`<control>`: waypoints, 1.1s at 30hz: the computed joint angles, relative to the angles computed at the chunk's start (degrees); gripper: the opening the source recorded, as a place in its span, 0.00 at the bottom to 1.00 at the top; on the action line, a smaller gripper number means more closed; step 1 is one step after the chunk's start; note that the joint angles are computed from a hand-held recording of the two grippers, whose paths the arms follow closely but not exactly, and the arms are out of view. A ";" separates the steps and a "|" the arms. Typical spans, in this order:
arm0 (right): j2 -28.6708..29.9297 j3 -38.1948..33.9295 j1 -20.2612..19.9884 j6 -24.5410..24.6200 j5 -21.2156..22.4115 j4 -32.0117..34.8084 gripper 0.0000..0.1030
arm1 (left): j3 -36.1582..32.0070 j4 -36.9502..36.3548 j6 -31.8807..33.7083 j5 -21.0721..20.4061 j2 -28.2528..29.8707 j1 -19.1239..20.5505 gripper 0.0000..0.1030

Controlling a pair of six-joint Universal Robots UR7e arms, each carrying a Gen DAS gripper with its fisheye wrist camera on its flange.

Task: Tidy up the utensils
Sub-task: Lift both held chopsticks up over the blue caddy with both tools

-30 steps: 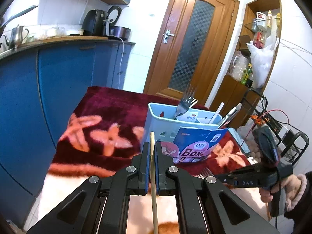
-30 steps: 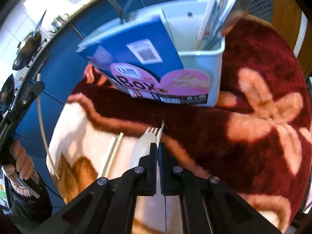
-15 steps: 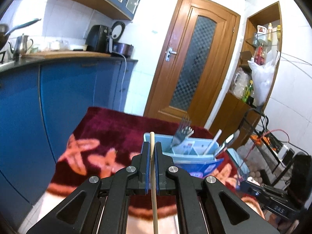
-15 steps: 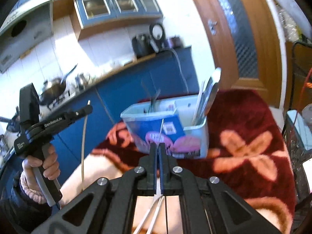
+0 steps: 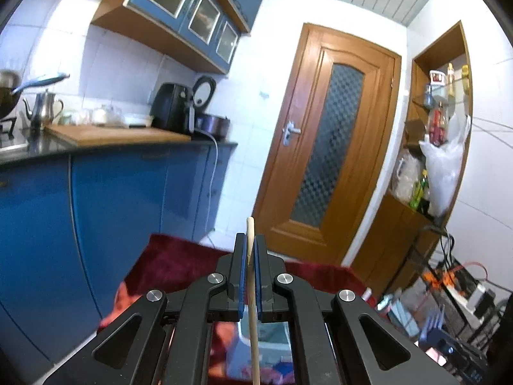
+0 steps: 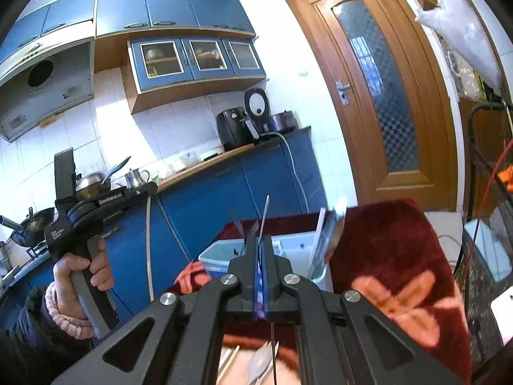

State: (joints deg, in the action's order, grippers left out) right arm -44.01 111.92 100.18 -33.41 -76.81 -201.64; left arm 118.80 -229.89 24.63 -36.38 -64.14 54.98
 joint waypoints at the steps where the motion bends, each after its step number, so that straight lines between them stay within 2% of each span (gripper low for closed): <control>1: 0.15 -0.36 0.12 0.01 0.20 -0.03 0.03 | -1.14 -1.21 1.69 -0.12 0.54 0.01 0.04; 7: 2.35 -4.32 1.67 0.50 0.64 -1.54 0.03 | -8.52 -7.74 10.47 -3.08 4.70 1.03 0.04; 19: 8.96 -14.03 3.40 1.06 0.40 -5.20 0.03 | -18.50 -10.29 13.10 -8.34 12.35 6.54 0.04; 24: 13.23 -18.30 3.62 0.01 -0.62 -8.38 0.03 | -19.68 -10.72 13.04 -9.15 14.15 8.08 0.04; 33: 16.72 -21.83 2.92 -0.30 -2.03 -4.74 0.03 | -17.85 -12.27 12.48 -10.75 15.25 9.44 0.04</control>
State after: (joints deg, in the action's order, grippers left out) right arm -27.29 90.09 103.10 -33.71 -78.84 -206.39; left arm 100.95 -242.16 37.11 -47.14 -48.89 64.42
